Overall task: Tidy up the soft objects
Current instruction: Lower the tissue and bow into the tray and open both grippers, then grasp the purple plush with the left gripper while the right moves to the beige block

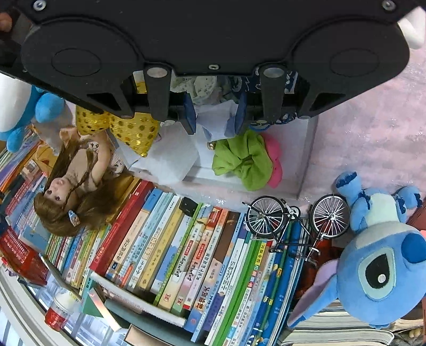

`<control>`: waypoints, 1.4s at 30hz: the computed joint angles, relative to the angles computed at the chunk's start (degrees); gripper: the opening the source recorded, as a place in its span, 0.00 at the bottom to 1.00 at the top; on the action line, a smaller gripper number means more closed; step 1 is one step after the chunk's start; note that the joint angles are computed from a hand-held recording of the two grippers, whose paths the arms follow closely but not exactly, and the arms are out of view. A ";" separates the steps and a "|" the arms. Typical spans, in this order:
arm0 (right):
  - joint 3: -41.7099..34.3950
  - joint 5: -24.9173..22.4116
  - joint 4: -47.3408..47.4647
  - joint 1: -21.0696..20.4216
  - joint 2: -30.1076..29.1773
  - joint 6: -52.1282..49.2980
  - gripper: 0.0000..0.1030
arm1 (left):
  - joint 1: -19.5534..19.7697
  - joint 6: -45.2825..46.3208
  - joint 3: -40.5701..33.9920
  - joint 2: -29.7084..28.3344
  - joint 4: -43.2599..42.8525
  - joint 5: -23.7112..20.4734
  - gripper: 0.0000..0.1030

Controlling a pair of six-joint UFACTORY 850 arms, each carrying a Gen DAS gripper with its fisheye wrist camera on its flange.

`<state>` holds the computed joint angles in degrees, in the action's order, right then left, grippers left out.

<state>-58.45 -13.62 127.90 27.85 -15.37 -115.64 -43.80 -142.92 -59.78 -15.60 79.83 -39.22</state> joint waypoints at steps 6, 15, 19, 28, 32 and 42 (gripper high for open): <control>0.29 -0.37 1.00 0.07 -0.60 -0.83 0.47 | -0.31 0.14 -0.33 -0.77 -0.34 -0.61 0.33; 1.90 -2.53 0.03 -0.54 0.94 -0.22 0.71 | -1.75 1.14 0.45 0.33 -0.37 -1.35 0.58; 3.16 -3.41 1.71 -0.61 2.13 -2.95 0.75 | -3.17 2.64 0.76 0.89 -0.92 -3.31 0.66; 9.31 -7.27 7.29 -1.31 8.28 -9.62 0.85 | -8.23 4.53 1.97 3.35 -2.64 -8.34 0.78; 12.97 -8.52 12.39 -1.09 12.00 -16.09 0.86 | -10.98 4.48 3.01 4.87 -2.59 -9.75 0.79; 24.69 -15.26 26.51 0.49 22.65 -33.15 0.97 | -17.88 1.85 5.45 7.25 -4.18 -13.47 0.80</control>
<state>-33.75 -28.87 154.41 28.34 7.28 -148.80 -61.69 -141.07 -54.33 -8.36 75.65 -52.68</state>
